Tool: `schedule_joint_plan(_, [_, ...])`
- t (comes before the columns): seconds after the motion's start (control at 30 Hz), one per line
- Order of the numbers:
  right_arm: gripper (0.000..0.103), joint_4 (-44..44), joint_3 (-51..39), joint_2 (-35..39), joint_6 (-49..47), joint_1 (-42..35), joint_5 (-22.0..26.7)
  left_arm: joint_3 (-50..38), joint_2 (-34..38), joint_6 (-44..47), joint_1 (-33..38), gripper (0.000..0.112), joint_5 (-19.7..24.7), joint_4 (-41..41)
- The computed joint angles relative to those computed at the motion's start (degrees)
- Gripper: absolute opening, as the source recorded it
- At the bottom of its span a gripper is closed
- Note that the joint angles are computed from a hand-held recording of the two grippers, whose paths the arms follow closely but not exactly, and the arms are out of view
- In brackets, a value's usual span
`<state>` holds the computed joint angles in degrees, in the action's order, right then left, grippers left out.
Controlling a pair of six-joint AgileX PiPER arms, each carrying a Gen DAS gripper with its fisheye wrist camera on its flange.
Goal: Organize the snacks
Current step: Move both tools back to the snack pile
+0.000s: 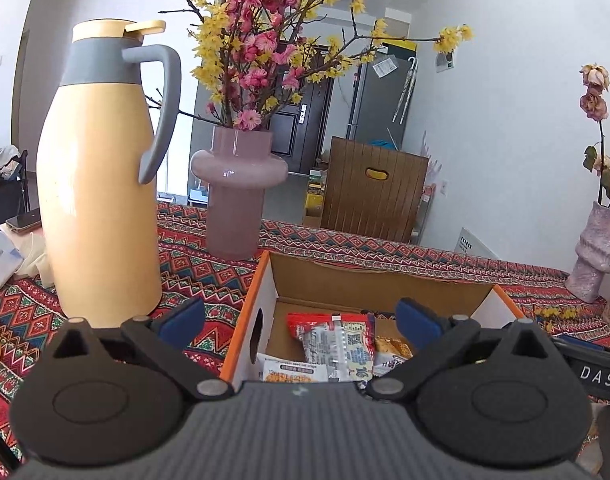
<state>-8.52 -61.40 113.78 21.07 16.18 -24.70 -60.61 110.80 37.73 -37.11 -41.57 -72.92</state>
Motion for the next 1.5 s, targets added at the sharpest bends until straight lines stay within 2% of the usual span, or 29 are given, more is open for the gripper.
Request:
schedule_joint_plan(0.33, [0.1,-2.56,0.2,-0.38,2.25,-0.41,0.12,-0.11,0.31,-0.13,0.32,0.103,1.3,-0.14])
schedule_joint_plan(0.47, [0.099,-3.27,1.07,-1.53,2.57,-0.55,-0.64,-1.46,0.01,3.68,-0.17,0.103,0.78,-4.21])
schedule_joint_plan(0.57, [0.1,-3.08,2.12,-3.09,1.68,-0.55,-0.38,-0.75,-2.45,6.4,-0.74,0.103,1.53,-6.83])
schedule_joint_plan(0.67, [0.1,-5.33,3.79,-4.97,2.86,-0.98,0.39,1.28,-5.23,9.1,-1.79,0.103,0.47,-9.33])
schedule_joint_plan(0.87, [0.103,-1.81,8.73,-9.36,-2.48,-1.24,0.92,7.16,-10.69,11.41,-3.72,0.103,-1.65,-12.15])
schedule_joint_plan(1.17, [0.103,1.25,17.68,-14.38,-8.56,-3.09,0.17,16.31,-14.68,5.06,-7.2,0.103,-2.15,-10.33])
schedule_joint_plan(1.37, [0.103,2.61,22.58,-16.32,-11.8,-4.06,-0.01,20.05,-13.32,1.12,-8.65,0.103,-2.37,-8.07])
schedule_joint_plan(1.5, [0.103,3.1,23.18,-14.95,-13.54,-4.55,2.12,21.83,-11.12,-3.37,-8.75,0.103,-2.41,-5.78])
